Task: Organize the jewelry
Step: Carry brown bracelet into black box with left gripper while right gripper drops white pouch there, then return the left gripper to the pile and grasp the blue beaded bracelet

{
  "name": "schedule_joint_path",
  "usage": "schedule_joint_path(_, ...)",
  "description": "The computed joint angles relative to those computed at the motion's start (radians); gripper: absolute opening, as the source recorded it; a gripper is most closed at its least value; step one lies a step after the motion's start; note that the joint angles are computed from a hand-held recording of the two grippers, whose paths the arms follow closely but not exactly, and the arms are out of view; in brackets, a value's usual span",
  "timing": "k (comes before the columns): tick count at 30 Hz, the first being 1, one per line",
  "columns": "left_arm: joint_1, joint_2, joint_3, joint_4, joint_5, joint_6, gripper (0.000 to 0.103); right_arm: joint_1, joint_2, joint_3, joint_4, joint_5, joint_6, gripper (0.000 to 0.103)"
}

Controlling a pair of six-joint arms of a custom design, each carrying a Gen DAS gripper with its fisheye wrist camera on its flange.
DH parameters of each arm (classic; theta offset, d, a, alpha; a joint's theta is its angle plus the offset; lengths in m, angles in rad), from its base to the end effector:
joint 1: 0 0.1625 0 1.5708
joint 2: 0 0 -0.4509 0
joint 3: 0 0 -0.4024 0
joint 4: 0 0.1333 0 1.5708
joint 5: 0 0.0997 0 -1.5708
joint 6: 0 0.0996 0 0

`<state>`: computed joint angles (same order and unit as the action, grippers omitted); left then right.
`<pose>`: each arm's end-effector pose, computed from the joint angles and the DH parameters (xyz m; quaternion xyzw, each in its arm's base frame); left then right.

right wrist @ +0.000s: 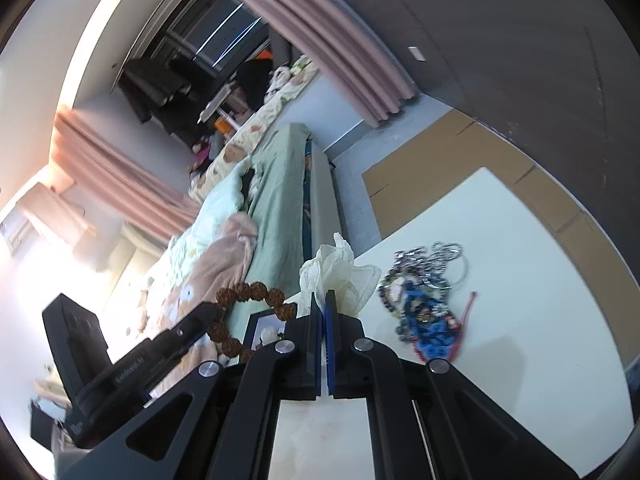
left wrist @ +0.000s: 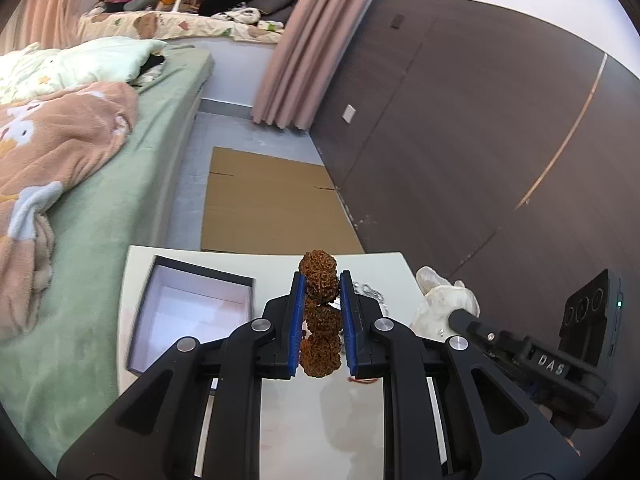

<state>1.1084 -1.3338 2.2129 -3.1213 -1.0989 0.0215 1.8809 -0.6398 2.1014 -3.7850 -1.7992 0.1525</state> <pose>-0.0613 -0.5234 0.2834 0.1452 0.9097 -0.3608 0.1453 0.2717 -0.4849 0.0290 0.0310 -0.9244 0.3797 0.0195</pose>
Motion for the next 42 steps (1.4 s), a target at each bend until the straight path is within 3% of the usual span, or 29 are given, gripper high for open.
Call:
schedule_joint_path(6, 0.040, -0.029, -0.016, 0.007, -0.003, 0.017, 0.018, 0.023, 0.054, -0.076, 0.041, 0.019, -0.015, 0.002)
schedule_joint_path(15, 0.099, -0.045, -0.064, 0.006, -0.003, 0.039, 0.018, 0.031, 0.125, -0.193, 0.135, 0.103, -0.048, 0.002)
schedule_joint_path(22, 0.131, -0.049, -0.081, 0.013, 0.004, 0.029, 0.018, 0.023, 0.179, -0.292, 0.278, 0.212, -0.064, 0.006)
schedule_joint_path(24, 0.138, -0.050, -0.085, 0.014, 0.003, 0.023, 0.018, 0.032, 0.185, -0.318, 0.355, 0.198, -0.085, 0.007)
schedule_joint_path(26, 0.142, -0.054, -0.083, 0.017, -0.003, 0.019, 0.018, 0.028, 0.182, -0.321, 0.395, 0.180, -0.062, 0.014)
schedule_joint_path(27, 0.141, -0.053, -0.082, 0.017, -0.001, 0.018, 0.018, 0.022, 0.178, -0.314, 0.398, 0.176, -0.045, 0.035)
schedule_joint_path(28, 0.140, -0.052, -0.080, 0.018, 0.000, 0.018, 0.018, 0.020, 0.169, -0.295, 0.372, 0.159, -0.034, 0.063)
schedule_joint_path(29, 0.138, -0.049, -0.080, 0.023, -0.001, 0.018, 0.018, 0.023, 0.162, -0.277, 0.334, 0.133, -0.033, 0.072)
schedule_joint_path(33, 0.131, -0.038, -0.083, 0.055, -0.008, 0.016, 0.018, 0.013, 0.118, -0.218, 0.262, 0.126, -0.033, 0.075)
schedule_joint_path(36, 0.127, -0.026, -0.088, 0.098, 0.008, 0.009, 0.019, 0.008, 0.087, -0.183, 0.238, 0.058, -0.007, 0.076)
schedule_joint_path(38, 0.121, -0.013, -0.088, 0.108, 0.058, -0.010, 0.035, -0.001, 0.065, -0.155, 0.221, 0.030, 0.018, 0.076)
schedule_joint_path(39, 0.111, -0.009, -0.082, 0.097, 0.101, -0.017, 0.049, -0.003, 0.059, -0.148, 0.217, 0.022, 0.023, 0.076)
schedule_joint_path(42, 0.100, -0.012, -0.070, 0.069, 0.135, -0.020, 0.055, -0.008, 0.029, -0.108, 0.189, -0.004, 0.040, 0.078)
